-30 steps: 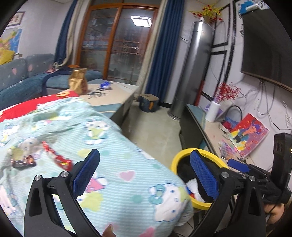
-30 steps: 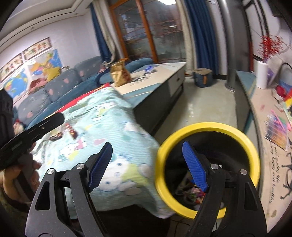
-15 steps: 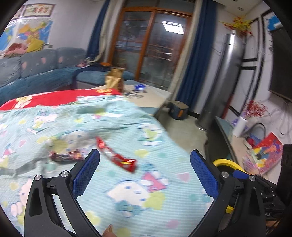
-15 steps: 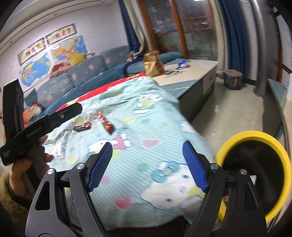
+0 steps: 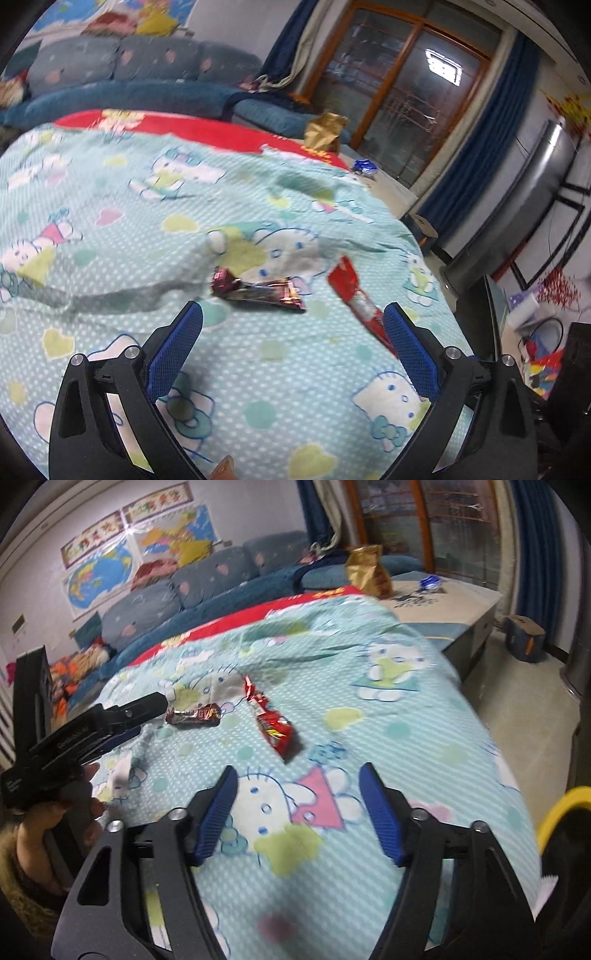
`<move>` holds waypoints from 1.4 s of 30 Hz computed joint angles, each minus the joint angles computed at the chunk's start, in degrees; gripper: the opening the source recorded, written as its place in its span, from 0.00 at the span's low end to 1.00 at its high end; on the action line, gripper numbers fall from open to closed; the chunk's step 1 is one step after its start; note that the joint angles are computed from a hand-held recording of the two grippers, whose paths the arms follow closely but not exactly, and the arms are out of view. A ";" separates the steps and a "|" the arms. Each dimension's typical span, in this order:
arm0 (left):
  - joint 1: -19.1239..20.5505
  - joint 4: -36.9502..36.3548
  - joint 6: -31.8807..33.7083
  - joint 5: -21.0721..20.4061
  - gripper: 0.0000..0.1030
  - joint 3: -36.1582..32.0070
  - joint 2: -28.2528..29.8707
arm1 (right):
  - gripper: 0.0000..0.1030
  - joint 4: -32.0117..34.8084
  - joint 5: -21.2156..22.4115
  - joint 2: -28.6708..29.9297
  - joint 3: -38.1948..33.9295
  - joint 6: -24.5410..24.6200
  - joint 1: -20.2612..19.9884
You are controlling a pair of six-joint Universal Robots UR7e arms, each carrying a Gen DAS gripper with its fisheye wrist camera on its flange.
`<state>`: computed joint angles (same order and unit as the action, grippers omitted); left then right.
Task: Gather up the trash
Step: 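Move both open tools back over the bedspread toward the remaining wrappers, then grasp the brown candy wrapper with the left tool while the right tool grasps the red chip bag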
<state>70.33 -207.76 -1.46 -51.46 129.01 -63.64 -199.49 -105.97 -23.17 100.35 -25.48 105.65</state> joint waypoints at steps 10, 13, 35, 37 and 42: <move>5.61 6.73 -6.55 -6.28 0.75 -3.78 0.17 | 0.35 11.13 -3.08 5.44 -10.78 2.19 0.26; 6.75 6.63 -7.73 -7.70 0.75 -4.99 0.83 | 0.32 12.63 -3.40 5.89 -11.92 3.06 0.17; 3.53 2.32 -3.50 -7.33 0.20 -3.81 1.28 | 0.04 0.36 1.23 2.11 -3.31 1.80 -0.40; 2.24 1.72 -2.45 -7.48 0.20 -3.02 1.17 | 0.04 -1.83 1.19 1.07 -1.32 1.85 -0.72; -1.06 0.53 0.02 -7.66 0.19 -1.75 1.54 | 0.04 -6.27 1.15 -1.20 2.82 1.67 -1.29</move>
